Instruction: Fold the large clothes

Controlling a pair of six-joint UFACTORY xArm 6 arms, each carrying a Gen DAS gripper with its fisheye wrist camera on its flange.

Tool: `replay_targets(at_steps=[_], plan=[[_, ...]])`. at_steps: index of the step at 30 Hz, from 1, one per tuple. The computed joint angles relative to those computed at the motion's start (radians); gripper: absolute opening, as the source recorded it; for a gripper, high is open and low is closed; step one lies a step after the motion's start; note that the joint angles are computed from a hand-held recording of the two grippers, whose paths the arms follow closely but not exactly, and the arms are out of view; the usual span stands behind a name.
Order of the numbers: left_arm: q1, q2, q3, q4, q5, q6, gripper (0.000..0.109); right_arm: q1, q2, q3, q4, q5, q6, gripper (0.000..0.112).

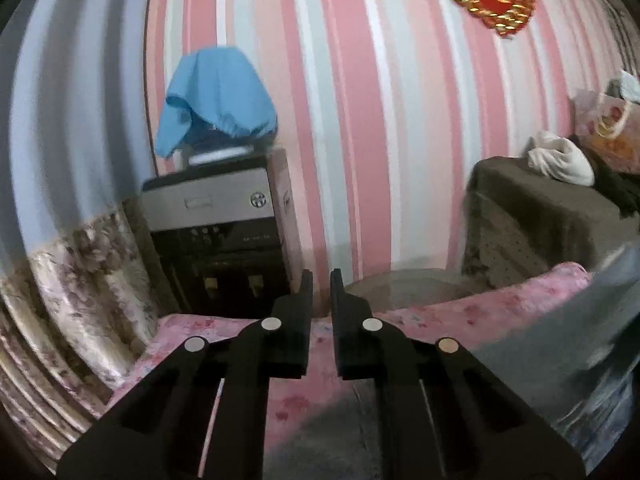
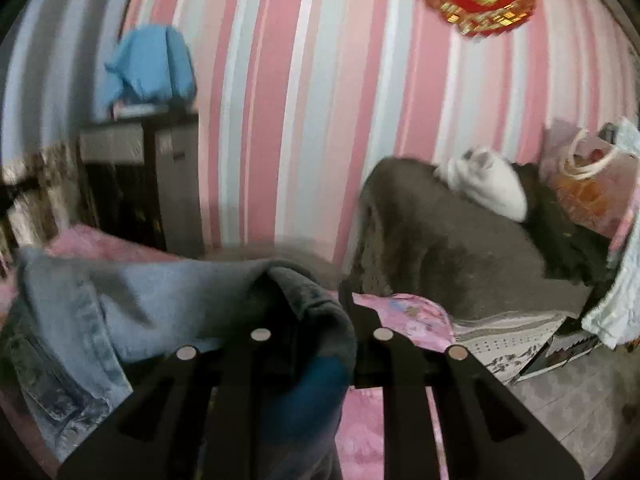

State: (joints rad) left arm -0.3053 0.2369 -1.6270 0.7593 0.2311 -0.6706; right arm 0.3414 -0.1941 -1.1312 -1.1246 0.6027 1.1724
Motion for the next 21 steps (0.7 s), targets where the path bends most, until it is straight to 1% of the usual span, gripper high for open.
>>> replay_targets(at_steps=[1,2,3,4,5,7,9,10,11,12,13,15,16,17,18,19,20,21], plan=[[-0.009,0.059,-0.069,-0.054,0.043,0.062,0.007,-0.029,0.079,-0.053,0.042,-0.02,-0.042,0.017],[-0.014,0.1,-0.112,-0.137,0.067,0.139,0.007,-0.045,0.132,-0.091,0.062,-0.02,-0.065,0.017],[-0.014,0.123,-0.132,-0.183,0.072,0.175,0.008,-0.061,0.178,-0.125,0.07,-0.016,-0.071,0.017],[-0.015,0.147,-0.152,-0.208,0.077,0.199,0.008,-0.077,0.22,-0.156,0.078,-0.01,-0.069,0.017],[-0.016,0.16,-0.159,-0.213,0.081,0.211,0.008,-0.108,0.278,-0.204,0.113,-0.005,-0.086,0.017],[-0.016,0.165,-0.139,-0.214,0.066,0.216,0.009,-0.131,0.341,-0.259,0.133,0.042,-0.089,0.017],[-0.016,0.153,-0.098,-0.26,0.056,0.271,0.021,-0.17,0.386,-0.304,0.245,0.057,-0.183,0.026],[-0.014,0.134,-0.065,-0.264,0.046,0.278,0.026,-0.172,0.372,-0.288,0.257,0.052,-0.206,0.046],[-0.012,0.116,-0.032,-0.262,0.033,0.279,0.039,-0.171,0.349,-0.263,0.234,0.043,-0.201,0.068],[-0.009,0.088,0.015,-0.245,0.013,0.265,0.049,-0.164,0.298,-0.206,0.198,0.018,-0.176,0.074],[-0.004,0.044,0.08,-0.221,-0.009,0.246,0.053,-0.164,0.269,-0.174,0.2,-0.006,-0.173,0.076],[0.006,-0.041,0.2,-0.193,-0.05,0.219,0.063,-0.147,0.141,-0.042,0.229,-0.066,-0.153,0.078],[0.01,-0.073,0.242,-0.177,-0.06,0.201,0.066,-0.117,0.053,0.048,0.23,-0.086,-0.108,0.083],[0.016,-0.122,0.309,-0.174,-0.08,0.192,0.071,-0.083,-0.011,0.109,0.22,-0.089,-0.066,0.088],[0.021,-0.171,0.373,-0.171,-0.095,0.18,0.076,-0.045,-0.074,0.168,0.214,-0.088,-0.03,0.088],[0.026,-0.243,0.467,-0.165,-0.116,0.156,0.078,0.005,-0.132,0.223,0.189,-0.069,0.029,0.089],[0.03,-0.287,0.529,-0.169,-0.132,0.156,0.082,0.085,-0.198,0.28,0.137,-0.024,0.13,0.09],[0.034,-0.338,0.591,-0.131,-0.135,0.12,0.084,0.153,-0.24,0.322,0.101,0.004,0.204,0.091]])
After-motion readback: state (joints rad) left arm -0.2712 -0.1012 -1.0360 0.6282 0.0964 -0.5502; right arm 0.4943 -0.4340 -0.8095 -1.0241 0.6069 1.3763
